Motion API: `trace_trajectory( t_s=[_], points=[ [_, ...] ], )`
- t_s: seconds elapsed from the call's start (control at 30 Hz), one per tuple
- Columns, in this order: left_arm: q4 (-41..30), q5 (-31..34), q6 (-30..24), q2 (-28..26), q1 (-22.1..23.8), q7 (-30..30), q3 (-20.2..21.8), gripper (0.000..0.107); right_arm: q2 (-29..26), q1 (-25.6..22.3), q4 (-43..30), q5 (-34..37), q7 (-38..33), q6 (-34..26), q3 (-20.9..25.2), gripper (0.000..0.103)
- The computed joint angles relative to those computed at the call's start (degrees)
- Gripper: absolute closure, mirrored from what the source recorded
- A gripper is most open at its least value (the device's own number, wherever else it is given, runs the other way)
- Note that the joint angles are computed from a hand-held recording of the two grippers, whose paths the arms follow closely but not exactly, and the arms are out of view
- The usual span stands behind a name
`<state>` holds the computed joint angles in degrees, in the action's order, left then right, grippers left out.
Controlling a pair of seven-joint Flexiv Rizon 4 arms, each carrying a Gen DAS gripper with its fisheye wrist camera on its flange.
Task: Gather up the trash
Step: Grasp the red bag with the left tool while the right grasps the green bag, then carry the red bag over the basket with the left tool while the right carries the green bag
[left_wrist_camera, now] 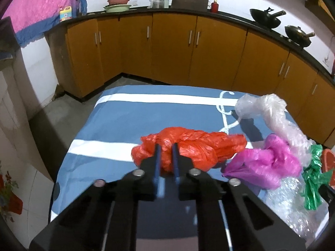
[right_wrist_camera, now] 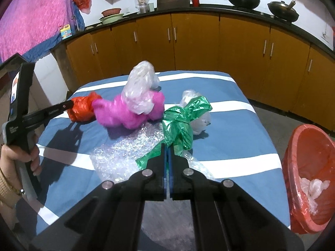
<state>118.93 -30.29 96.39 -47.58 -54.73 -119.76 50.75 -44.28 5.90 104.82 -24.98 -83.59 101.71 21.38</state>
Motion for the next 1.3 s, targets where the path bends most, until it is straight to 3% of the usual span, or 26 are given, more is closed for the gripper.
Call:
trace_trajectory(
  t_s=[0.17, 0.37, 0.4, 0.5, 0.53, 0.6, 0.67, 0.97, 1.3],
  points=[
    [1.25, -0.68, 1.04, 0.18, -2.18, 0.75, 0.65, 0.098, 0.48, -0.74, 0.69, 0.05, -0.01, 0.56, 0.25, 0.1],
    [-1.06, 0.79, -4.02, -1.73, -2.48, -0.22, 2.83, 0.092, 0.61, -1.03, 1.09, 0.01, 0.27, 0.6, 0.25, 0.1],
    [-1.37, 1.45, -4.71, -2.0, -2.67, -0.72, 3.42, 0.088, 0.57, -1.07, 1.07, -0.03, 0.32, 0.53, 0.26, 0.1],
    [-2.13, 3.32, -6.37, -2.45, -2.47, -2.37, 4.21, 0.062, 0.33, -1.47, 0.89, -0.19, 0.37, 0.34, 0.7, 0.1],
    [-2.08, 3.86, -6.33, -2.43, -2.22, -3.11, 4.13, 0.059, 0.17, -1.77, 0.81, -0.29, 0.36, 0.32, 1.04, 0.1],
    [-2.01, 5.16, -5.69, -1.86, -1.09, -4.15, 3.15, 0.06, -0.13, -2.66, 0.77, -0.48, 0.43, 0.37, 2.13, 0.1],
    [-1.66, 6.92, -4.2, -0.8, 0.27, -4.62, 1.66, 0.09, -0.18, -2.98, 0.9, -0.57, 0.51, 0.72, 2.36, 0.1],
    [-0.3, 7.82, -3.1, -0.48, -4.1, -7.47, 5.28, 0.092, 0.75, -5.51, 2.54, -2.27, 1.64, 2.98, 3.78, 0.1],
    [2.36, 3.16, -2.93, -1.88, -15.63, -8.04, 13.25, 0.092, 3.56, -10.33, 6.82, -8.01, 5.71, 7.93, 4.42, 0.1]
  ],
)
